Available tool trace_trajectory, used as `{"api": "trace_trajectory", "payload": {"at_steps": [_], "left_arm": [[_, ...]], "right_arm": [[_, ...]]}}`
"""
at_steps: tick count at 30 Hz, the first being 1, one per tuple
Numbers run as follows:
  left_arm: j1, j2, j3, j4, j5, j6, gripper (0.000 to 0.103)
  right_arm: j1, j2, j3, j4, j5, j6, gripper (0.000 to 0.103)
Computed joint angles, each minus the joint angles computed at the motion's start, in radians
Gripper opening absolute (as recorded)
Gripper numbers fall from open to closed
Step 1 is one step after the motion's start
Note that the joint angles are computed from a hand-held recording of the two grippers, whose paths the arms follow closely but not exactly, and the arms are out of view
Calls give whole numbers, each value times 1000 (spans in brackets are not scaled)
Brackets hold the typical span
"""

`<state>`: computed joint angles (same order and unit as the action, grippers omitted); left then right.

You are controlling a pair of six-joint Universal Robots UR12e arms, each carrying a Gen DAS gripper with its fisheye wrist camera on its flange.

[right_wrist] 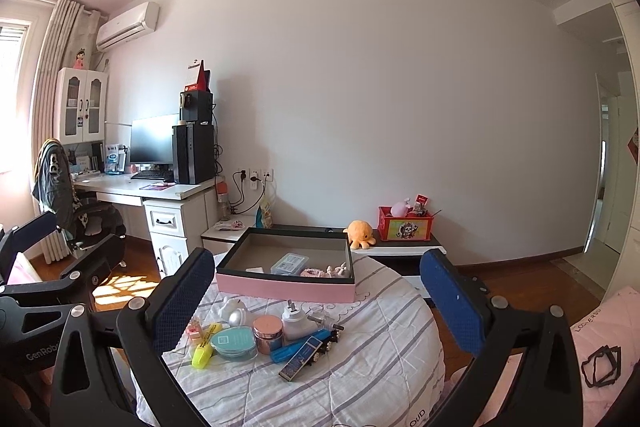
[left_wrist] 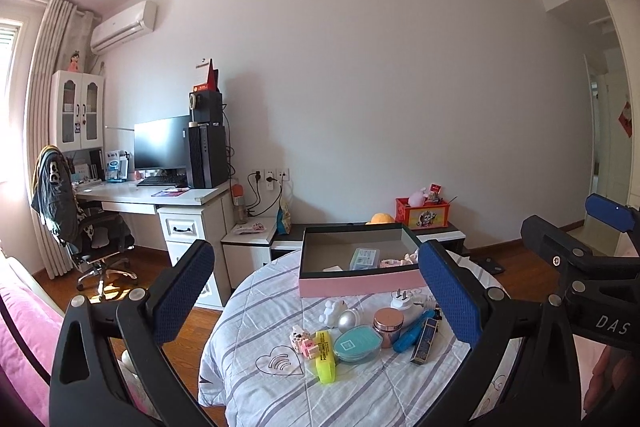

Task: Organize rigid objects

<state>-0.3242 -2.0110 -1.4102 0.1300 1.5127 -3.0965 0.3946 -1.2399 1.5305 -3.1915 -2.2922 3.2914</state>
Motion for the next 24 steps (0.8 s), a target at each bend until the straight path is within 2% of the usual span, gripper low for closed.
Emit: {"api": "trace_trajectory", "payload": {"at_steps": [14,24], "left_arm": [[-1,-28,22,-71,-4,11,103],[14,-66,34,-202,-100,33,103]], "right_arm": [[-23,5,6,82,42,66,103],[-67,23,17,229,146,156,103]]}}
